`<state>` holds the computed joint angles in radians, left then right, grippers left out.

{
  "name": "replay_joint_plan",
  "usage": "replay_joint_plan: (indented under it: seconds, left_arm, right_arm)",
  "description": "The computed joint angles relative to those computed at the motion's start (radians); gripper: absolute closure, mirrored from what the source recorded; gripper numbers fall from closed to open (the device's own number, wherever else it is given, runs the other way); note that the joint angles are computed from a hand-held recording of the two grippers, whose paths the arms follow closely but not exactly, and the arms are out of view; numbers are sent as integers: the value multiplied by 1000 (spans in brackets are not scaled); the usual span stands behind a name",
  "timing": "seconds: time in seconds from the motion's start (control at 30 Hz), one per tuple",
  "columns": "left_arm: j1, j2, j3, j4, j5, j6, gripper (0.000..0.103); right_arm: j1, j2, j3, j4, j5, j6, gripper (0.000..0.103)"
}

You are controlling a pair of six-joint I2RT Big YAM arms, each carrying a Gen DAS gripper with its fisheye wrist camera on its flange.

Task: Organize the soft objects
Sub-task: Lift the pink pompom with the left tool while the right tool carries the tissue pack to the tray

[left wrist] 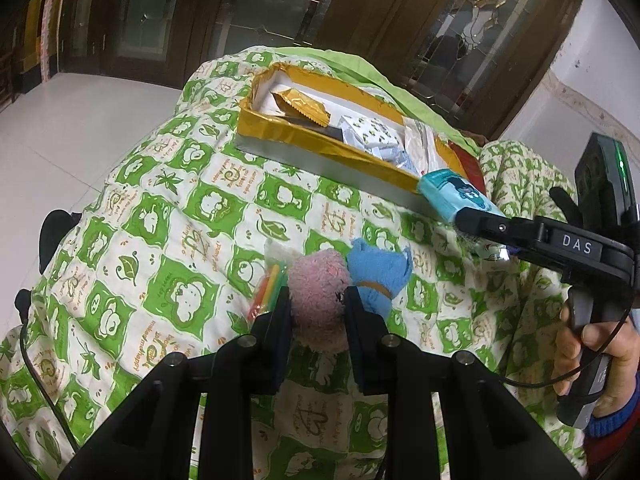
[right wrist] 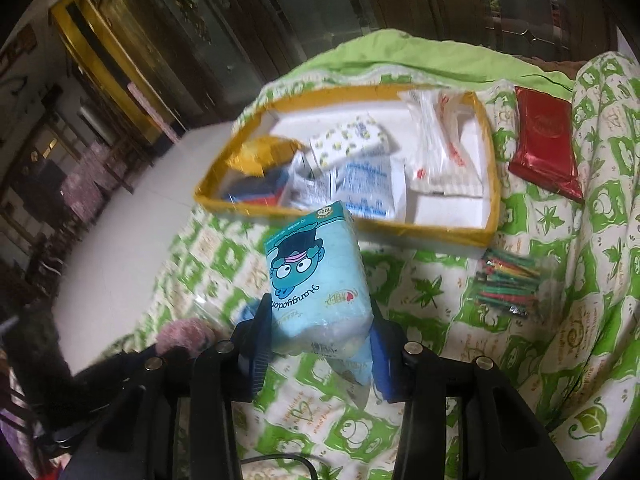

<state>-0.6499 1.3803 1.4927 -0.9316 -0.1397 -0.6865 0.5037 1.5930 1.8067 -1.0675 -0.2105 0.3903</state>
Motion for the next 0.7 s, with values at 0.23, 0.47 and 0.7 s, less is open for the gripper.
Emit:
replay_joint_plan:
  seconds: [0.23, 0.47, 0.7]
  left_arm:
    - [11, 24, 60, -22, 18, 10, 79]
    - [39, 82, 156, -63, 58, 50, 79]
    - [66, 180, 307, -126, 78, 119, 79]
  right_arm:
    - [-28, 1, 18, 4, -6, 24, 59]
    - [-78, 11, 57, -18, 15, 66, 59]
    - [-116, 103, 225, -129, 29, 46, 59]
